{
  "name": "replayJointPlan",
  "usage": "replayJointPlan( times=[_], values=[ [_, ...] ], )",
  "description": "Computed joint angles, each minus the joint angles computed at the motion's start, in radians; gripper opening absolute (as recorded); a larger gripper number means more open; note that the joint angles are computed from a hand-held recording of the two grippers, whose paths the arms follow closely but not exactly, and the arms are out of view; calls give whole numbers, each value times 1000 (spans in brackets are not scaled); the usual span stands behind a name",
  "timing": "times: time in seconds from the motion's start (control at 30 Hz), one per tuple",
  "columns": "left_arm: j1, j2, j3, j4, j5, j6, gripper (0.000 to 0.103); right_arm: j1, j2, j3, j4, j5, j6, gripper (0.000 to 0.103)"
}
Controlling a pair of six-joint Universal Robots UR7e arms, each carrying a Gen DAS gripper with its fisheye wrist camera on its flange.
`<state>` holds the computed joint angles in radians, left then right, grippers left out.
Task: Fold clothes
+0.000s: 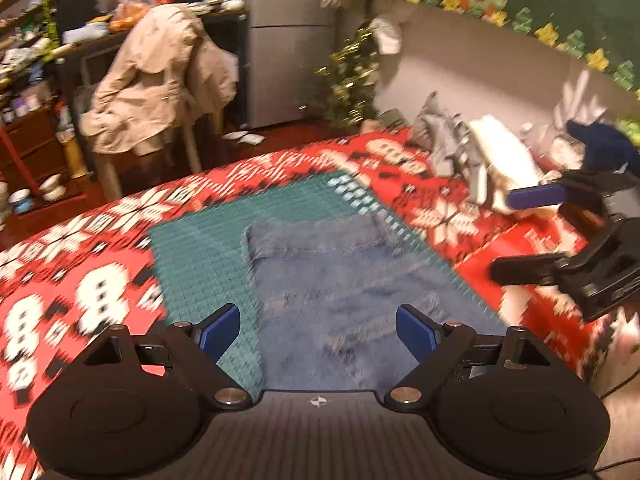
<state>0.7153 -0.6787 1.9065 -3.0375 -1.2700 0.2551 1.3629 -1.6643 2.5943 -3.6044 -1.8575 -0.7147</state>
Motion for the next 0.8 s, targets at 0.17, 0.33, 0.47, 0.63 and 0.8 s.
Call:
replayJointPlan(
  times=[0.17,0.33,0.47,0.63,0.8],
  values=[
    [49,76,-126,77,-79,25,17,-34,87,-75,25,38,-27,74],
    [99,149,-247,205,-155,-4,2,-67,162,-149,97,86,19,16],
    [115,200,-307,256,-170,-15,2,-69,244,-206,127,105,30,9],
    [131,231,-344,265,-175,-4,1,-86,310,-260,167,90,27,3],
    [150,245,-374,272,-190,-27,2,-128,269,-256,195,108,24,0]
  ],
)
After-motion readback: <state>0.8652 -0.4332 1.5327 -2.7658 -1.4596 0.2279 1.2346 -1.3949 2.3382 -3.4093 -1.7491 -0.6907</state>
